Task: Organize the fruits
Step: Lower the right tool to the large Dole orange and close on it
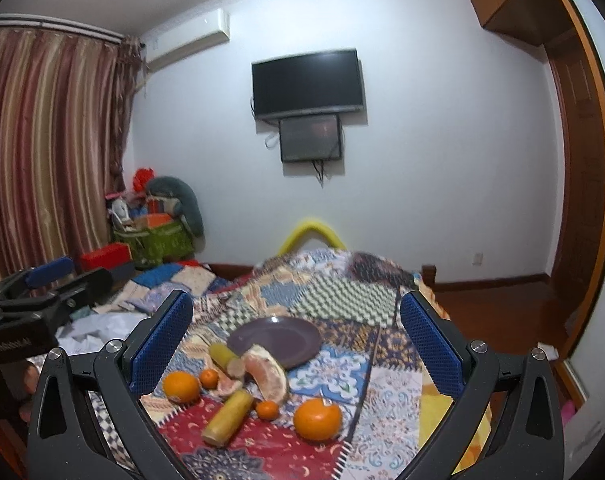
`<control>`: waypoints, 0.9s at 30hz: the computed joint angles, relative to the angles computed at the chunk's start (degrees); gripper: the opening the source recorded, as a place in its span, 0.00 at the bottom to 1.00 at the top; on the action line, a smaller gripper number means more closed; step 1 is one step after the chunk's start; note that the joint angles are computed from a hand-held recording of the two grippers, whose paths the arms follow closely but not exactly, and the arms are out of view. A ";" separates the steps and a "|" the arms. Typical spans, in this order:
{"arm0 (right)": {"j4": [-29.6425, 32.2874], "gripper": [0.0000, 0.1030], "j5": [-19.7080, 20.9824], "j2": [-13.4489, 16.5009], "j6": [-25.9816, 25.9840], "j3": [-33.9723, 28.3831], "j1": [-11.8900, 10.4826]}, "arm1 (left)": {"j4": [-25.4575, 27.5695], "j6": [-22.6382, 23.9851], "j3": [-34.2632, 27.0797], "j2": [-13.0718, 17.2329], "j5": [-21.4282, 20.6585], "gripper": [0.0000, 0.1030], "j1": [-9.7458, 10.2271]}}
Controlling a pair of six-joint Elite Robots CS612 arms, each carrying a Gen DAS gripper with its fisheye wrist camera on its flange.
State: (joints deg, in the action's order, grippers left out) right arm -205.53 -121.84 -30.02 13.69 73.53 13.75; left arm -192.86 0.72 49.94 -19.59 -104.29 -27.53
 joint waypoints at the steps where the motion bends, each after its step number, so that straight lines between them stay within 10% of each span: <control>1: 0.88 1.00 0.17 -0.04 0.67 0.15 -0.14 | 1.06 0.14 -0.61 0.36 0.04 1.00 0.07; 27: 28.30 1.00 14.61 2.25 12.79 -1.85 -4.95 | 40.37 2.25 -27.14 14.99 3.70 0.82 0.62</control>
